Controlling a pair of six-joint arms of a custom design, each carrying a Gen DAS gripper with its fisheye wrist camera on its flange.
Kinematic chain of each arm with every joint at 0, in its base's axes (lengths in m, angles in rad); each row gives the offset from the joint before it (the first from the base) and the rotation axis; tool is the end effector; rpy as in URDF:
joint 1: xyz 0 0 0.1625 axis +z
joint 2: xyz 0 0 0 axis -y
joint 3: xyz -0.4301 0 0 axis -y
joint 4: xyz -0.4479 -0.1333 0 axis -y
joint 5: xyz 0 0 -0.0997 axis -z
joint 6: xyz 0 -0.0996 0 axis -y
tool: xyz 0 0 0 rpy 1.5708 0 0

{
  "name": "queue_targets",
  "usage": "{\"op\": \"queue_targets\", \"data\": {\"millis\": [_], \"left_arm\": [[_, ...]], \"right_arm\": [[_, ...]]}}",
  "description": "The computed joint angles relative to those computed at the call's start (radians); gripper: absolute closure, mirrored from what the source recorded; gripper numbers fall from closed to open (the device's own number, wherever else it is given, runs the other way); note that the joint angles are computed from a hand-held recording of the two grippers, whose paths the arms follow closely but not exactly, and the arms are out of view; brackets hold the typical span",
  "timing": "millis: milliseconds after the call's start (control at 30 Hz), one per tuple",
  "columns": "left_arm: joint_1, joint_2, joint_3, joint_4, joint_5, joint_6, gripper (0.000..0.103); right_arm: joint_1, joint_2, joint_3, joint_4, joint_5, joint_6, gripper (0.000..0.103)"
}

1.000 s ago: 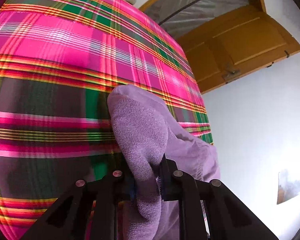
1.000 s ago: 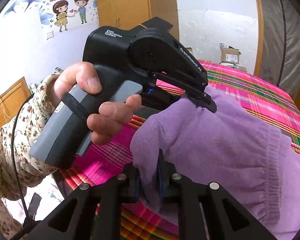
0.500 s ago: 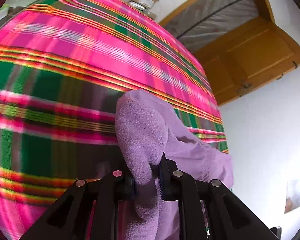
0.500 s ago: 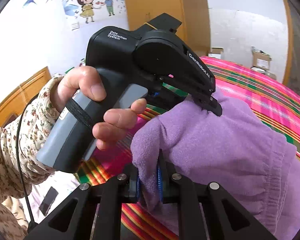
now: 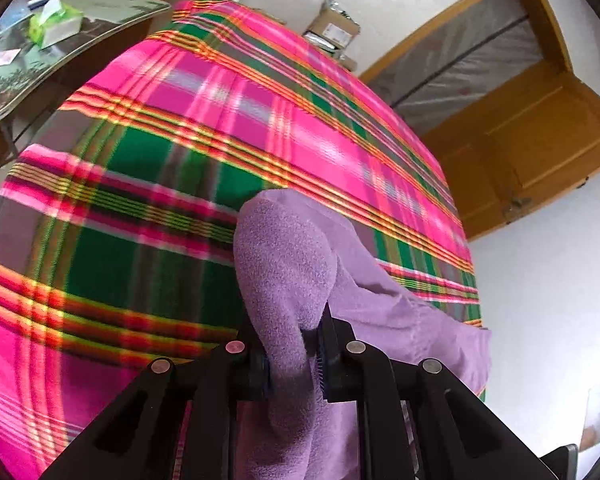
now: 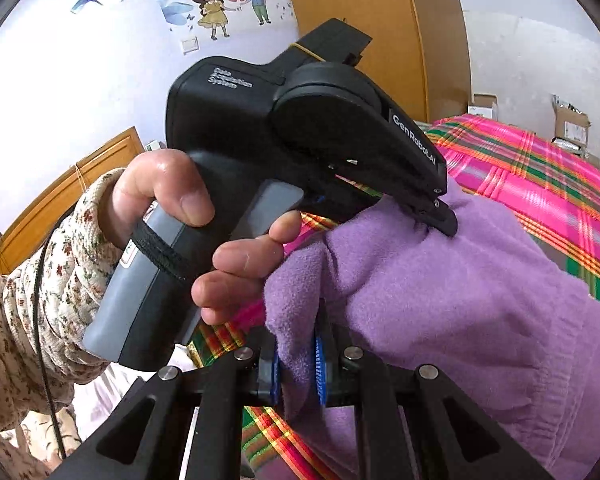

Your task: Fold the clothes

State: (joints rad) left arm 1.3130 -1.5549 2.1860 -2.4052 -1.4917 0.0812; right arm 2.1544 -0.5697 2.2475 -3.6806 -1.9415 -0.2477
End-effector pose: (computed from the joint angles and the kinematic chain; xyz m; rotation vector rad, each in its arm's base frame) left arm 0.0126 -0.5061 0.2512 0.5047 3.0224 -0.3220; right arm 0.3256 -0.3167 -0.0934 1.0143 -2.5803 0.6861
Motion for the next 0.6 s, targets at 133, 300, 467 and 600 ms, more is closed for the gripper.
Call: {"op": "queue_targets", "data": {"millis": [133, 300, 467, 600], "left_arm": [[0.013, 0.012, -0.002, 0.003, 0.004, 0.005, 0.085], [0.026, 0.002, 0.006, -0.011, -0.024, 0.001, 0.081], [0.017, -0.047, 0.041, -0.05, -0.022, -0.002, 0.077], [0.016, -0.088, 0.072, -0.073, -0.031, -0.019, 0.074]], "right_arm": [[-0.04, -0.021, 0.006, 0.053, 0.024, 0.026, 0.085], [-0.07, -0.095, 0.039, 0.112, 0.084, 0.06, 0.077], [-0.079, -0.162, 0.128, -0.022, 0.061, 0.071, 0.075], [-0.101, -0.18, 0.175, -0.175, -0.039, 0.108, 0.074]]}}
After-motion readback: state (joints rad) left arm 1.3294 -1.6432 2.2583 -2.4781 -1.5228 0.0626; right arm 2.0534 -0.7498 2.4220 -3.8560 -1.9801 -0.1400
